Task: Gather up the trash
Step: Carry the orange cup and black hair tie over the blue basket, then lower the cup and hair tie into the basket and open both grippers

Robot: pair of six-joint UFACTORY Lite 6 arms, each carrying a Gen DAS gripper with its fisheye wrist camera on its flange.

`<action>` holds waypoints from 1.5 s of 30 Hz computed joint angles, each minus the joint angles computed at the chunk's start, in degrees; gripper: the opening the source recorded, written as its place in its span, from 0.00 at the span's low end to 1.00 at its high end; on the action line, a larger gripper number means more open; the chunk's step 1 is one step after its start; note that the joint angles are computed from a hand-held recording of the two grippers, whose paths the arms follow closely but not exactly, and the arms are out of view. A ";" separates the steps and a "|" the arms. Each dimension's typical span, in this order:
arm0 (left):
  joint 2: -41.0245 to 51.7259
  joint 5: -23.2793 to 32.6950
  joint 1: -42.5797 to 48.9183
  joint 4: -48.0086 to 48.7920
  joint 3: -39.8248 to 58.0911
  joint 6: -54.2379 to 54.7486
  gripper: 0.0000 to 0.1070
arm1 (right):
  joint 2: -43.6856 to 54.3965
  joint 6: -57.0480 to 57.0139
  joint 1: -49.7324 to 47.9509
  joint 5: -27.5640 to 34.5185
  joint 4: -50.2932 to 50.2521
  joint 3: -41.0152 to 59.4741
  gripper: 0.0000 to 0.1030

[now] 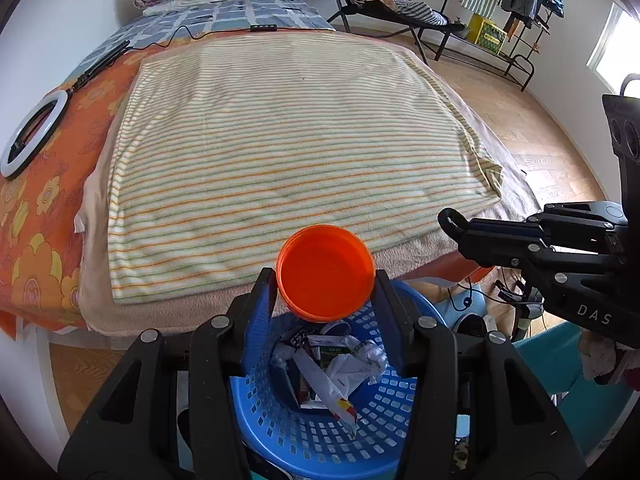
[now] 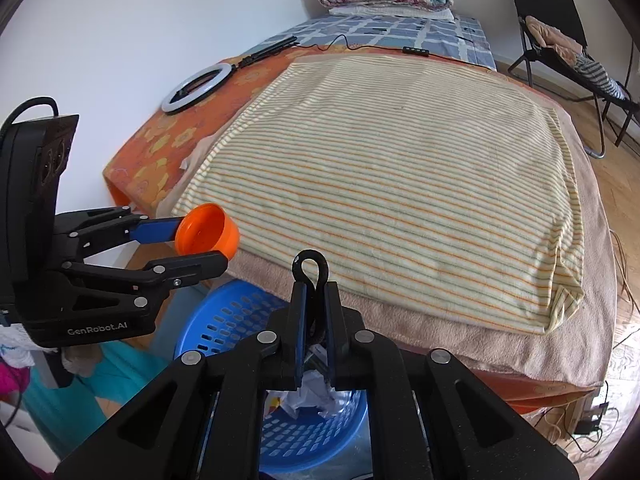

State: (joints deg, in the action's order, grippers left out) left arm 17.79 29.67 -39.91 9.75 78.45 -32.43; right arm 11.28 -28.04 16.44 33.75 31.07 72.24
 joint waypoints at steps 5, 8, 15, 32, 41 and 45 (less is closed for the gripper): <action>-2.16 -3.79 -1.98 -0.83 -7.96 -2.07 0.46 | -3.73 -0.61 2.37 -2.76 0.95 -7.78 0.07; -1.97 -5.75 -3.09 -0.94 -11.03 -3.36 0.46 | -4.16 -2.04 2.88 -3.49 3.18 -11.02 0.07; -0.69 -7.75 -4.32 -0.03 -14.00 -4.84 0.46 | -3.97 -4.84 3.58 -5.08 6.60 -16.07 0.07; 1.93 -8.93 -5.08 -4.65 -16.88 -1.73 0.46 | -2.46 -7.19 4.12 -6.48 8.85 -19.02 0.07; 2.08 -7.94 -4.63 -4.13 -16.97 -2.56 0.46 | -2.11 -5.69 3.84 -6.89 7.87 -18.83 0.26; 1.61 -7.72 -4.59 -2.48 -17.15 -4.36 0.46 | -2.30 -5.27 3.78 -6.85 7.34 -18.84 0.26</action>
State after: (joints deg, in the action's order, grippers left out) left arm 19.40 21.95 -44.50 7.27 61.30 -36.79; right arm 8.97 -33.31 20.22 26.90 38.41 53.39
